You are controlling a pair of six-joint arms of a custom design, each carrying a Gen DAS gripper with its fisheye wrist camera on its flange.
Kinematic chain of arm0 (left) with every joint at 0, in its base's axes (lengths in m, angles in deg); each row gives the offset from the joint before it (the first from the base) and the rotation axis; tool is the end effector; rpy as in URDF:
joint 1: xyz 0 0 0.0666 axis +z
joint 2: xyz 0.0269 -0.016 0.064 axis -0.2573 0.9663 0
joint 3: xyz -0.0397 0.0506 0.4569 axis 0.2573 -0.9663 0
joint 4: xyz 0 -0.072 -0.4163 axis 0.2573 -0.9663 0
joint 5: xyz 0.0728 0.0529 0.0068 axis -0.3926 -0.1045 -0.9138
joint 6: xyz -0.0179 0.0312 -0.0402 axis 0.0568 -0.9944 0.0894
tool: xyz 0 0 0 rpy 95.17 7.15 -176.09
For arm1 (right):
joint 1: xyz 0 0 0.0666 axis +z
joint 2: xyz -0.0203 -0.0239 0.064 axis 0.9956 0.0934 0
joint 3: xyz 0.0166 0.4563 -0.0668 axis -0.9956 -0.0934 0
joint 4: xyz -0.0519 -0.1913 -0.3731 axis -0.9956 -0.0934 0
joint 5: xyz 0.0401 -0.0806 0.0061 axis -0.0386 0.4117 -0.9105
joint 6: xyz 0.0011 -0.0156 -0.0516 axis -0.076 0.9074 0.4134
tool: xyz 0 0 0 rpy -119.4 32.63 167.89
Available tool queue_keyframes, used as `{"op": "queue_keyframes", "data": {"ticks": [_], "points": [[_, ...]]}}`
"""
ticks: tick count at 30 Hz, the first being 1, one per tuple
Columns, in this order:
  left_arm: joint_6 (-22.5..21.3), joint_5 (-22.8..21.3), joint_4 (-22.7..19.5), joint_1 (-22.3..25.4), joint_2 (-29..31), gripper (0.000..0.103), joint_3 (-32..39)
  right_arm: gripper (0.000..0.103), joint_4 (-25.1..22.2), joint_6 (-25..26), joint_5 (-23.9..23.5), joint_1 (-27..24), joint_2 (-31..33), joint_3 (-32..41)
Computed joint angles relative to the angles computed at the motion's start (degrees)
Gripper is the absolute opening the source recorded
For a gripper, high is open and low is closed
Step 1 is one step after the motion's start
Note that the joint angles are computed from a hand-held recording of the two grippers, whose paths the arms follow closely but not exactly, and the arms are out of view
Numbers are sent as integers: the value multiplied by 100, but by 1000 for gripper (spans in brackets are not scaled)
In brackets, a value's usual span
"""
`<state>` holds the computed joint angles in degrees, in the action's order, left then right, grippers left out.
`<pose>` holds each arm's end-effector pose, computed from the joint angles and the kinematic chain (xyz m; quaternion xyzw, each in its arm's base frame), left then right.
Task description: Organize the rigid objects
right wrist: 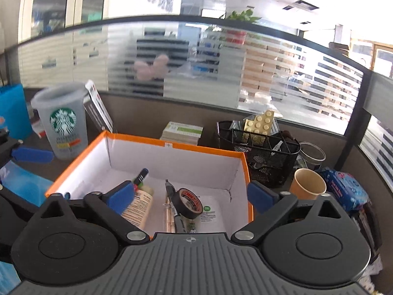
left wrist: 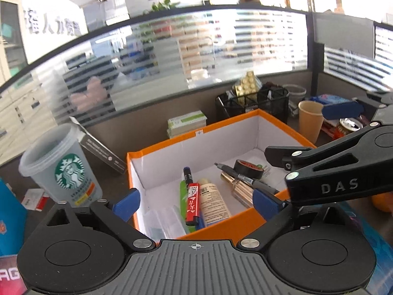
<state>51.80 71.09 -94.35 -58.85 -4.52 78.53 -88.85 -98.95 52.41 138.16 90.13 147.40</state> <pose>0.3342 -0.3173 0.4520 0.3630 0.8095 -0.0976 0.4511 0.2750 0.3233 0.4587 0.0700 0.8631 -0.0777 0.4941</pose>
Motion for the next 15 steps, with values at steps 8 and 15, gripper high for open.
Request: {"op": "queue_keyframes", "data": {"ticks": [8, 15], "points": [[152, -157, 630, 41, -533, 103, -658, 103, 171, -655, 310, 341, -219, -384], [554, 6, 503, 207, -680, 103, -841, 103, 148, -1086, 549, 706, -157, -583]]}}
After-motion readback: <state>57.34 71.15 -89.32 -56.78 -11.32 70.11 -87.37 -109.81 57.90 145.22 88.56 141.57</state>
